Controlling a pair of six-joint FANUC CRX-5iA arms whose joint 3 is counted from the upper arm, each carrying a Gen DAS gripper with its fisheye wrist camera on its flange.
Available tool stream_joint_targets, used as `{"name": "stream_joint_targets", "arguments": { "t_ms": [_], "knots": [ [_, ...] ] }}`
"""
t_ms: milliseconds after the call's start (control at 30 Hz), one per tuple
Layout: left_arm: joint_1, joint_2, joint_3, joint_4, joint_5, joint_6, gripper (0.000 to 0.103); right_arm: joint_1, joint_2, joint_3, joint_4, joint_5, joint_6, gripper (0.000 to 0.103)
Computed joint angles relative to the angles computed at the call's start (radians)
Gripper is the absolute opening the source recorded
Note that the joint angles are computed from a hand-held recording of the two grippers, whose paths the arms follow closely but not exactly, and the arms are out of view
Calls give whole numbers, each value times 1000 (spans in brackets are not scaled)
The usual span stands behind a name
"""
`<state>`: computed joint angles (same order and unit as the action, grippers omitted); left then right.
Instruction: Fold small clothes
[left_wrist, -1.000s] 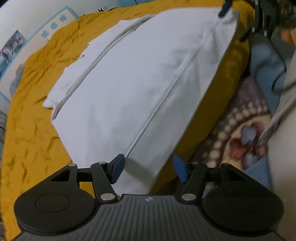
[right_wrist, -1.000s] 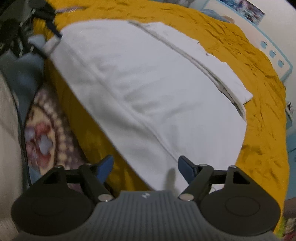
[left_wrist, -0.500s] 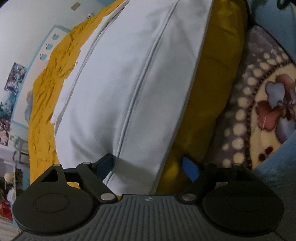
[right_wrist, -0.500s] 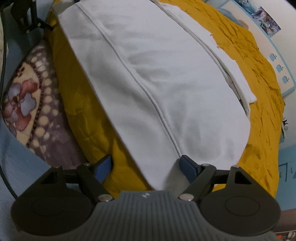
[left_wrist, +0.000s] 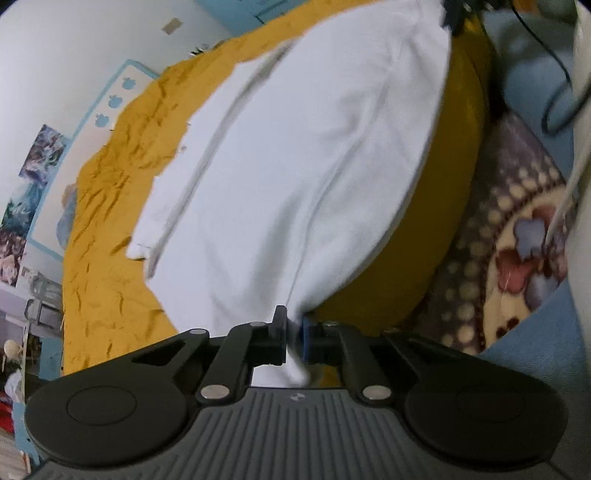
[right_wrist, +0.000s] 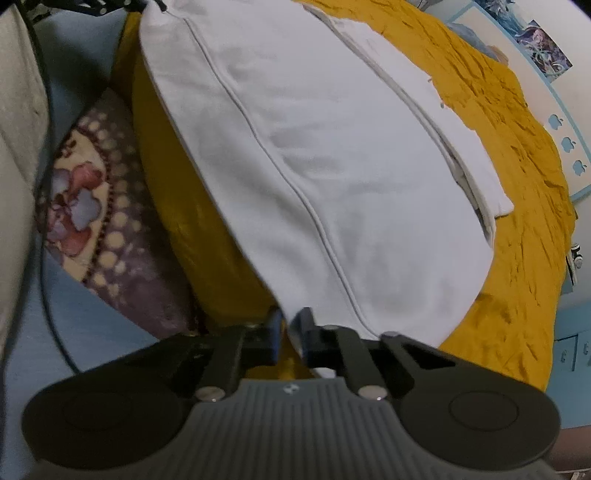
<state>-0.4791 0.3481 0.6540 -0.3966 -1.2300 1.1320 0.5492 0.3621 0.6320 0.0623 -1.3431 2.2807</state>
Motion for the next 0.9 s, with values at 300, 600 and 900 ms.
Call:
{"name": "stream_joint_targets", "arguments": {
  "t_ms": [300, 600, 900],
  "knots": [
    [13, 30, 122, -34, 38, 81, 8, -1, -41, 10, 43, 117, -49, 0],
    [32, 52, 160, 16, 32, 89, 7, -35, 23, 130, -97, -61, -6, 31],
    [33, 61, 191, 16, 28, 110, 7, 12, -23, -41, 12, 93, -3, 26]
  ]
}}
